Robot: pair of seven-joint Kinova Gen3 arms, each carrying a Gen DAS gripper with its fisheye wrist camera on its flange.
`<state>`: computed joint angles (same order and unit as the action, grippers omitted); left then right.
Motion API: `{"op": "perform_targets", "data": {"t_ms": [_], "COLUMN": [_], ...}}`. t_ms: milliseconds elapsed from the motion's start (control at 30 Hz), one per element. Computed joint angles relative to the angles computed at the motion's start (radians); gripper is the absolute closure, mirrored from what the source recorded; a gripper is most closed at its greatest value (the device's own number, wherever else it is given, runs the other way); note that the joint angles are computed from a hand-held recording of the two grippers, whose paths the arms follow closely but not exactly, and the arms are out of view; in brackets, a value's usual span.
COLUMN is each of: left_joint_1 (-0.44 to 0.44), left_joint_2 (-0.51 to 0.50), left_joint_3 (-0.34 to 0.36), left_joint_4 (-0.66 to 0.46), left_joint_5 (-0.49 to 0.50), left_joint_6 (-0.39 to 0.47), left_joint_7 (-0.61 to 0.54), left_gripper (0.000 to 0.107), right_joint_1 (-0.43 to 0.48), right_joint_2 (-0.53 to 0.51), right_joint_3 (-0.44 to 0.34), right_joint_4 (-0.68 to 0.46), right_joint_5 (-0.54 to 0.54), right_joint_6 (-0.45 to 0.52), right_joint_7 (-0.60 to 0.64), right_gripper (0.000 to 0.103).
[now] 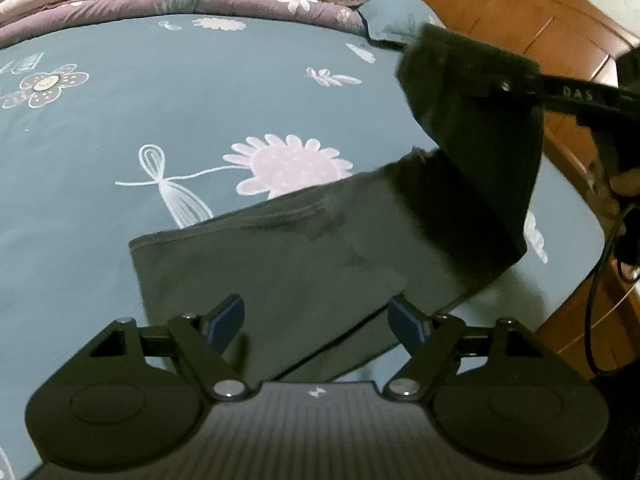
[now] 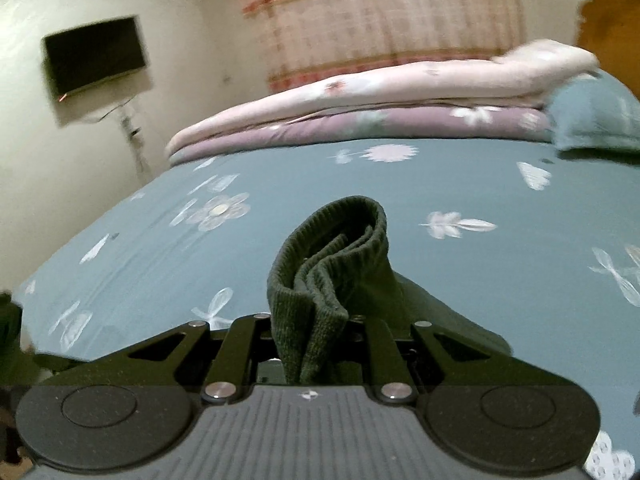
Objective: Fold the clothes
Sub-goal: 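Carry the waistband over the pants toward the leg hems and lower it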
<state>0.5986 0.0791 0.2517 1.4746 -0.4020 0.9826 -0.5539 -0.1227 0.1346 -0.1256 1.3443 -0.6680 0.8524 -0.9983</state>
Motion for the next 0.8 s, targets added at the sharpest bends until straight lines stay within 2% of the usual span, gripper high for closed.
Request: {"op": "perform_targets", "data": {"t_ms": [133,400,800], "left_joint_1": [0.007,0.014,0.010], "left_joint_2": [-0.007,-0.044,-0.084], "left_joint_3": [0.004,0.028,0.075], "left_joint_4": [-0.002,0.033,0.083], "left_joint_5": [-0.009,-0.058,-0.118], "left_joint_6": [0.036,0.073,0.118], "left_joint_7": [0.012,0.138,0.300], "left_gripper": [0.028,0.028,0.028], "right_joint_1": [-0.057,-0.188,-0.275], "right_joint_2": [0.018,0.022,0.025], "right_joint_3": [-0.030,-0.068,-0.086], "right_joint_4": [-0.033,-0.039,-0.050], "right_joint_5": [0.077,0.260,0.353], "right_joint_6": [0.014,-0.001,0.020], "right_joint_7": [0.038,0.084,0.126], "right_gripper": [0.086,0.086,0.086]}}
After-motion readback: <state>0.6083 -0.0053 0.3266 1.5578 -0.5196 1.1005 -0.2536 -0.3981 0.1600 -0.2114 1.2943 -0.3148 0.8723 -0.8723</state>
